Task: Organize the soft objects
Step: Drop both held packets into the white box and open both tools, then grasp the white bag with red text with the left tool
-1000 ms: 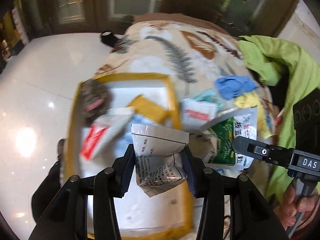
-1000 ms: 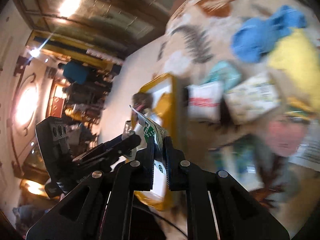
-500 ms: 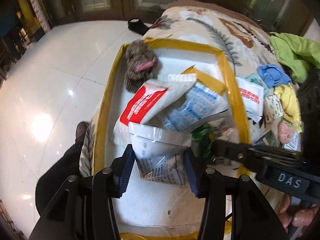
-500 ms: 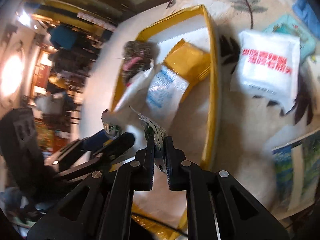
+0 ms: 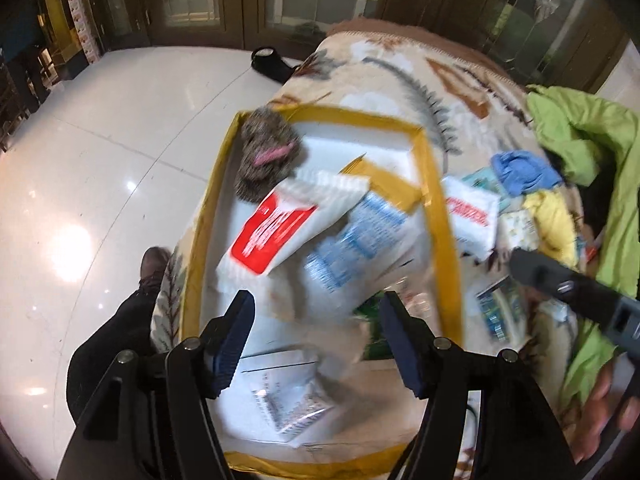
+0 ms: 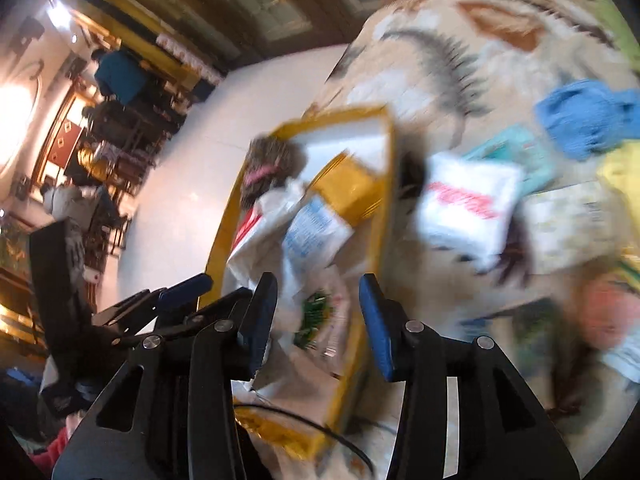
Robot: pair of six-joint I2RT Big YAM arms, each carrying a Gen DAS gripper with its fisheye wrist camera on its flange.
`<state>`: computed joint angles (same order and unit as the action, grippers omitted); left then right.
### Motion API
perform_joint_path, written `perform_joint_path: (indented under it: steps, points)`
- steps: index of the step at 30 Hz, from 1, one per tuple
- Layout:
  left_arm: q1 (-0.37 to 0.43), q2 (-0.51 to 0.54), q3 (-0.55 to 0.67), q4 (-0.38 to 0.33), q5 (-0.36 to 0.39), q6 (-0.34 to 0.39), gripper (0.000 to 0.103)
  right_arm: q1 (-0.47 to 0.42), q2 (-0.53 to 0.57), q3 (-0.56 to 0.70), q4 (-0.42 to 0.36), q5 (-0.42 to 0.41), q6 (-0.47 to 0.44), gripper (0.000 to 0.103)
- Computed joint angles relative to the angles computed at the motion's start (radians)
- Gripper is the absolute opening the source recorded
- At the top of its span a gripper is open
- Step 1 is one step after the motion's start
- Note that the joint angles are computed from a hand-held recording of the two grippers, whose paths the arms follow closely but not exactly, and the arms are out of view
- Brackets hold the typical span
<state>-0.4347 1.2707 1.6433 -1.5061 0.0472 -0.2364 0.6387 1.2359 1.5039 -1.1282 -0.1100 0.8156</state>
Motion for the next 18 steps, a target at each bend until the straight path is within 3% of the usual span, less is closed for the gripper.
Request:
perform_joint_path:
  steps: [6, 10, 13, 18]
  points:
    - [-0.108, 0.040, 0.062, 0.035, 0.012, -0.012, 0.068, -0.111, -0.187, -0.054, -0.122, 0.117, 0.014, 0.043]
    - [-0.185, 0.120, 0.123, 0.030, -0.003, -0.016, 0.068, -0.214, -0.290, -0.109, -0.157, 0.103, 0.050, 0.043]
    - [-0.213, 0.178, 0.170, 0.015, 0.013, -0.014, 0.069, -0.261, -0.309, -0.133, -0.163, 0.046, 0.045, 0.043]
    - [-0.237, 0.288, 0.273, -0.036, 0.034, -0.002, 0.069, -0.272, -0.254, -0.133, -0.186, 0.039, 0.004, 0.043]
